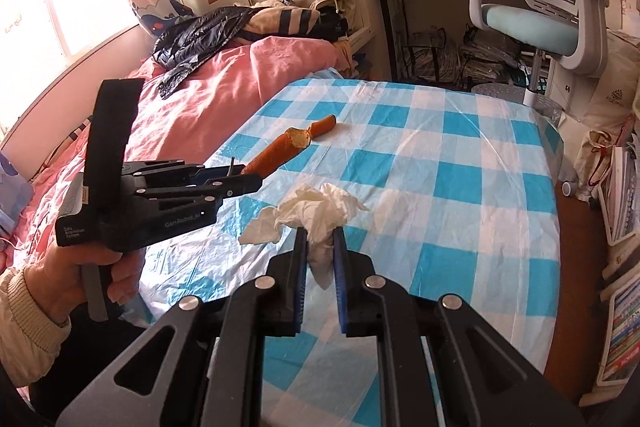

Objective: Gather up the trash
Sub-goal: 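Drop the tissue from the right tool into the bucket while the left tool drops the peel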

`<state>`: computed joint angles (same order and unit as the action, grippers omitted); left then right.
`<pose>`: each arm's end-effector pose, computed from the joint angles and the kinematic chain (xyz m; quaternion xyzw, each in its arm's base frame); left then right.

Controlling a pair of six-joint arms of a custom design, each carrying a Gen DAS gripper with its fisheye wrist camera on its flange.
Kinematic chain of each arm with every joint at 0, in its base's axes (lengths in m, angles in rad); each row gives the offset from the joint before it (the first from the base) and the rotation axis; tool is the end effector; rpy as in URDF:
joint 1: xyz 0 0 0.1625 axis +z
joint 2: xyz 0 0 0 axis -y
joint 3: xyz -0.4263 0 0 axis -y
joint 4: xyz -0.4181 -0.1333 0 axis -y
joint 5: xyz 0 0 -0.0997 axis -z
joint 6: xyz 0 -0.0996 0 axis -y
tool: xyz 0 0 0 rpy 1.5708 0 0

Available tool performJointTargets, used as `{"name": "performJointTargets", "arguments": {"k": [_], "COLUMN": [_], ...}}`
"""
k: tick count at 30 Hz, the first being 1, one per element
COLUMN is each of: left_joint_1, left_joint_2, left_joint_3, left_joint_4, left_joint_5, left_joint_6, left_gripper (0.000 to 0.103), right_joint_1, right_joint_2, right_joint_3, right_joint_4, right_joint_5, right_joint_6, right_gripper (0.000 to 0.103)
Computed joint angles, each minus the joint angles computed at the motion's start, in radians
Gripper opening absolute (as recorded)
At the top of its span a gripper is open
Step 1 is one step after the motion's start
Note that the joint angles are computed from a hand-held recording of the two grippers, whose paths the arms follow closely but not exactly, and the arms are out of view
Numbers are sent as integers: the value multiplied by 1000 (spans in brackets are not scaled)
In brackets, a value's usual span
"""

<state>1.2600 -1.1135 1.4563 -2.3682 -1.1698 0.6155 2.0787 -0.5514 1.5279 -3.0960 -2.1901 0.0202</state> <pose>-0.0538 -0.7304 0.3659 0.3864 0.8742 -0.1888 0.2253 0.4184 -0.5964 0.0222 0.1412 -0.9096 0.3257 0.2158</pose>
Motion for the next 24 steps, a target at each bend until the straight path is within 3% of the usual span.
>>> {"name": "performJointTargets", "arguments": {"k": [17, 24], "left_joint_1": [-14, -11], "left_joint_2": [-145, -219], "left_joint_3": [149, 224], "left_joint_4": [-37, 0], "left_joint_5": [-8, -15], "left_joint_6": [32, 24], "left_gripper": [20, 20], "right_joint_1": [62, 92], "right_joint_2": [-4, -9], "right_joint_3": [73, 115], "right_joint_4": [-20, 44], "right_joint_5": [9, 35], "right_joint_6": [29, 78], "right_gripper": [14, 14]}}
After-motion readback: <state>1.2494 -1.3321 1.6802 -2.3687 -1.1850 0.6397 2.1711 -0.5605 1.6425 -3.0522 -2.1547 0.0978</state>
